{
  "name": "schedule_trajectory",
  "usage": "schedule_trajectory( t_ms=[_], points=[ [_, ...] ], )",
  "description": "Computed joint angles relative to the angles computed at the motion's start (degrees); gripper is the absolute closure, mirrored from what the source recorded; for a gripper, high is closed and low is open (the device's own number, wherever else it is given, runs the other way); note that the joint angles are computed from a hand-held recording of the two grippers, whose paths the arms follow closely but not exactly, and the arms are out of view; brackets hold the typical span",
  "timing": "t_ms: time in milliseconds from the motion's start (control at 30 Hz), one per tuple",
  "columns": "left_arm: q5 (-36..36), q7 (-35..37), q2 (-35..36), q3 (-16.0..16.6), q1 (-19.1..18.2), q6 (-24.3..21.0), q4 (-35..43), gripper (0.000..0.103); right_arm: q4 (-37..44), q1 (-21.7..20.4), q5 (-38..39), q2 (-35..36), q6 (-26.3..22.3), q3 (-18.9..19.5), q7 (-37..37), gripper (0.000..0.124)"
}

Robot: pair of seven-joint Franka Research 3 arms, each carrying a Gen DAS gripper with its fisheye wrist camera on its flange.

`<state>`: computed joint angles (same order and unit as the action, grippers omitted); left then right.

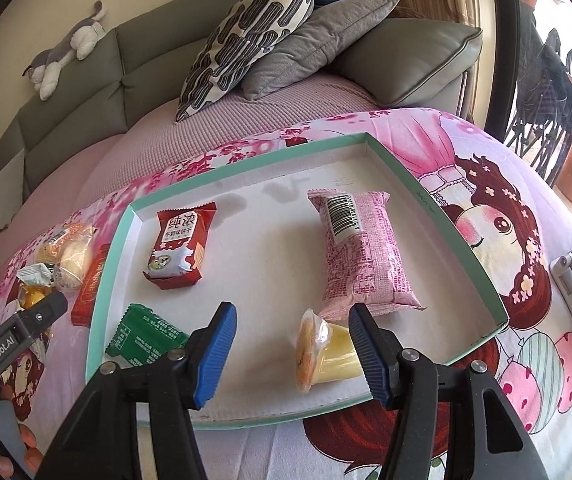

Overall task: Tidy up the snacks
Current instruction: 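Move both tools back toward the remaining snack pile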

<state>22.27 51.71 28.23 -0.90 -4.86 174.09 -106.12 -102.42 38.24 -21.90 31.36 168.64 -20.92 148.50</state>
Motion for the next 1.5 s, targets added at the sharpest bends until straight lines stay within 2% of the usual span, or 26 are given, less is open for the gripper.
schedule_trajectory(
  t_ms=[100,167,200,233,533,733,800,933,967,1000,1100,1200,1267,1300,1500],
  points=[
    [0.4,-1.6,-0.1,1.3,-0.9,-0.1,-0.2,0.009,0.2,-0.5,0.6,0.2,0.5,0.8,-0.9,0.058],
    [1.7,-3.2,-0.1,3.2,-2.4,0.2,-0.2,0.008,0.2,1.0,-0.1,0.6,1.2,-1.1,0.2,0.039],
    [2.5,-3.8,-0.1,3.9,-3.0,0.0,-0.2,0.005,0.1,2.0,-0.5,0.8,1.6,-2.2,1.0,0.029],
    [3.1,-4.3,-0.1,4.3,-3.3,-0.2,-0.1,0.001,0.0,2.7,-0.9,0.9,1.9,-3.0,1.4,0.024],
    [6.1,-6.1,0.3,4.9,-3.7,1.2,0.1,0.001,0.2,4.8,-0.3,1.9,3.5,-5.3,0.7,0.021],
    [6.7,-6.0,0.4,5.6,-3.9,4.8,-0.6,0.001,0.4,6.2,1.3,2.6,4.7,-6.6,0.0,0.021],
    [5.6,-4.0,0.3,3.2,-1.9,4.6,-0.7,0.001,0.4,6.2,2.4,2.7,5.0,-6.4,-0.6,0.021],
    [0.9,3.2,0.3,-5.6,5.7,3.6,-0.9,0.001,1.0,4.4,5.7,2.6,5.3,-3.6,-3.3,0.021],
    [0.0,4.4,0.2,-6.2,6.2,3.7,-1.1,0.001,1.2,4.1,6.5,2.7,5.6,-3.1,-3.9,0.021],
    [-0.1,4.5,0.0,-4.8,5.0,3.8,-1.2,0.001,1.5,4.1,7.2,2.9,6.0,-2.9,-4.4,0.021],
    [2.0,0.5,-0.9,3.9,-2.1,5.2,-2.0,0.001,2.3,6.2,8.6,3.8,7.4,-4.7,-4.7,0.021],
    [2.3,-0.9,-1.4,6.0,-2.8,6.9,-2.8,0.001,3.7,8.4,10.3,5.2,9.1,-6.5,-5.6,0.021],
    [3.6,-3.5,-1.6,11.2,-6.6,7.1,-3.1,0.001,5.0,11.1,11.0,6.5,9.3,-9.2,-5.8,0.021],
    [4.3,-4.8,-1.7,13.4,-8.1,7.3,-3.2,0.001,5.6,11.7,11.5,7.0,9.4,-9.6,-6.4,0.021],
    [6.8,-10.1,-2.9,19.3,-10.1,7.9,-4.5,0.001,9.5,13.5,15.5,9.8,9.8,-10.2,-9.6,0.021]
  ],
)
